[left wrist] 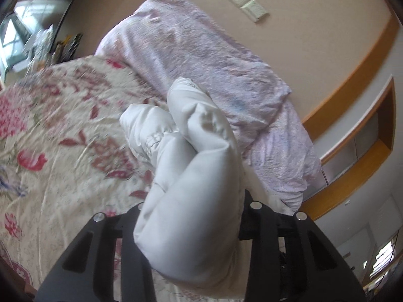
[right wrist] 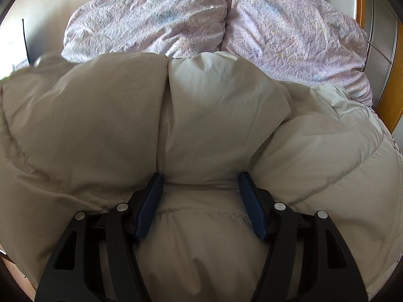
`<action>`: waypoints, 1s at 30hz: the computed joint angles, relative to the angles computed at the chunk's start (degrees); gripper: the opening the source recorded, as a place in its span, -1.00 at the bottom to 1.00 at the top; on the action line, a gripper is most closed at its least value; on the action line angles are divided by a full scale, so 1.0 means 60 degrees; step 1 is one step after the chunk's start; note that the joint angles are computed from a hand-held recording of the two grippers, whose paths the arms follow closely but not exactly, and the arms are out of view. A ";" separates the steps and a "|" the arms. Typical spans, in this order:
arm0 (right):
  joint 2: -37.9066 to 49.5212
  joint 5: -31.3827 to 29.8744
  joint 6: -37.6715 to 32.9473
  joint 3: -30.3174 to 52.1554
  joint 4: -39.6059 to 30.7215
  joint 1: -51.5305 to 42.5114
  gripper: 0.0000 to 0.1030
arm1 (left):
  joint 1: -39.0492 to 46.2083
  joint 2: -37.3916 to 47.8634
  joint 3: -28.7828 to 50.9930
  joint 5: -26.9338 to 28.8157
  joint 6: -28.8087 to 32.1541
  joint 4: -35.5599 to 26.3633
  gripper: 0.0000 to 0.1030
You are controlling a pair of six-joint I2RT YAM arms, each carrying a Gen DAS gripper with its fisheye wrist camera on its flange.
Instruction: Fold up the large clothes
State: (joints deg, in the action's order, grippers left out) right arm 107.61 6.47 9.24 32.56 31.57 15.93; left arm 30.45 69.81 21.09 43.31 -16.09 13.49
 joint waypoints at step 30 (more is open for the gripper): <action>-0.3801 -0.4840 -0.2805 -0.3815 0.1219 -0.5316 0.27 | -1.0282 -0.1798 0.1228 -0.7624 -0.0035 -0.0564 -0.16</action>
